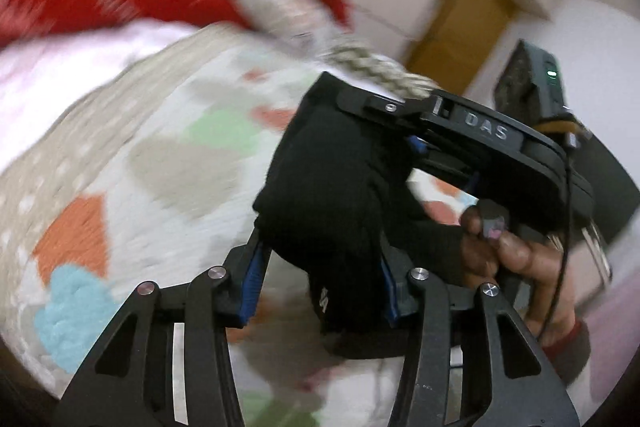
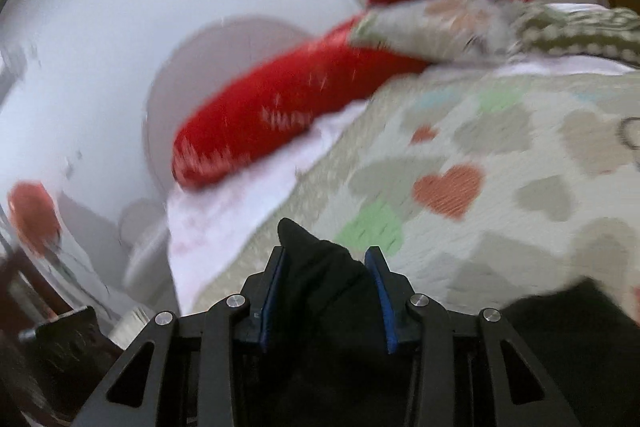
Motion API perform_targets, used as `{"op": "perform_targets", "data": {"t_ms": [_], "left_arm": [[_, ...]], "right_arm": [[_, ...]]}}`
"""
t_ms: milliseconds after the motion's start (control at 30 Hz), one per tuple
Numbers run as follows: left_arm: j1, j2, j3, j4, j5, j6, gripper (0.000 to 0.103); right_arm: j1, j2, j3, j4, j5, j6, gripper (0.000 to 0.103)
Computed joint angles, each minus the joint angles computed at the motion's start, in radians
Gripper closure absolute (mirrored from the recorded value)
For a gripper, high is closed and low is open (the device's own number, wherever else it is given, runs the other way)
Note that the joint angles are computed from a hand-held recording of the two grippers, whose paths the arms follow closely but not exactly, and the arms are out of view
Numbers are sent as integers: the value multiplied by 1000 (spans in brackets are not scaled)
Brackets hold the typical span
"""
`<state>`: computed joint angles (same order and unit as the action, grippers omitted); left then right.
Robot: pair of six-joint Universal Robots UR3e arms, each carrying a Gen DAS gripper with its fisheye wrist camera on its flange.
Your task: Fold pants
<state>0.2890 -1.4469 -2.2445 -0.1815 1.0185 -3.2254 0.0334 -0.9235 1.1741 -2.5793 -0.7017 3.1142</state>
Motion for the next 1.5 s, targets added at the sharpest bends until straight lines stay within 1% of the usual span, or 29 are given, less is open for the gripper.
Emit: {"op": "perform_targets", "data": {"t_ms": [67, 133, 200, 233, 300, 333, 367, 400, 467, 500, 533, 567, 633, 700, 733, 767, 867, 933, 1000, 1067, 1167, 1233, 1267, 1300, 1333, 1367, 1400, 1433, 1500], "left_arm": [[-113, -63, 67, 19, 27, 6, 57], [-224, -154, 149, 12, 50, 18, 57], [-324, -273, 228, 32, 58, 28, 56], [-370, -333, 278, 16, 66, 39, 55], [-440, -395, 383, -116, 101, 83, 53], [-475, -401, 400, -129, 152, 96, 53], [-496, -393, 397, -116, 187, 113, 53], [-507, -379, 391, -114, 205, 132, 53], [-485, -326, 365, -146, 181, 176, 52], [-463, -300, 345, -160, 152, 192, 52], [-430, -267, 317, -170, 115, 205, 48], [-402, -244, 294, -169, 94, 208, 38], [-364, -240, 269, -139, 68, 201, 28], [-342, -219, 244, -139, 31, 205, 28], [-338, -213, 238, -151, 6, 213, 28], [-335, -183, 213, -171, -24, 230, 28], [-356, -183, 240, -262, -98, 314, 28], [-383, -159, 221, -253, -101, 357, 28], [-403, -135, 189, -201, -64, 372, 28], [-413, -130, 176, -171, -9, 373, 28], [-378, -166, 191, -176, 9, 336, 28], [-346, -199, 198, -162, 4, 290, 28], [-325, -209, 187, -150, -13, 281, 28], [-312, -219, 185, -148, -26, 270, 28], [-303, -234, 192, -152, -38, 258, 28], [-299, -229, 181, -146, -45, 253, 28], [-304, -235, 187, -139, -41, 244, 28], [-314, -235, 198, -132, -22, 233, 28], [-330, -233, 218, -117, 10, 213, 28]], "right_arm": [[-76, -104, 159, -71, 12, 8, 64], [-151, -210, 323, -122, -70, 25, 62], [-207, -285, 445, -155, -158, 59, 47], [-239, -320, 510, -177, -193, 83, 46], [-341, -386, 647, -201, -152, 100, 43], [-391, -418, 702, -189, -117, 94, 41], [-427, -445, 744, -179, -92, 82, 34], [-453, -465, 779, -175, -69, 71, 30], [-504, -500, 847, -165, 2, 36, 26], [-513, -506, 864, -156, 24, 30, 21], [-516, -510, 875, -127, 45, 15, 19], [-528, -501, 855, -69, 64, -23, 18], [-512, -494, 850, -27, 55, -47, 18], [-522, -509, 881, -35, 71, -51, 18], [-535, -511, 897, -43, 100, -44, 18], [-556, -514, 917, -40, 135, -50, 18], [-585, -521, 931, 10, 213, -50, 14], [-586, -536, 923, 68, 219, -81, 13], [-573, -551, 925, 70, 195, -87, 13], [-554, -558, 919, 88, 164, -93, 13], [-523, -573, 925, 86, 115, -103, 13], [-504, -591, 950, 55, 90, -138, 17], [-475, -607, 967, -4, 32, -146, 35], [-442, -612, 962, -37, -32, -148, 57], [-411, -609, 951, -63, -85, -150, 64], [-396, -598, 935, -82, -86, -145, 73], [-393, -587, 917, -87, -68, -147, 79], [-379, -579, 890, -98, -72, -144, 80], [-329, -576, 820, -154, -136, -138, 81]]}}
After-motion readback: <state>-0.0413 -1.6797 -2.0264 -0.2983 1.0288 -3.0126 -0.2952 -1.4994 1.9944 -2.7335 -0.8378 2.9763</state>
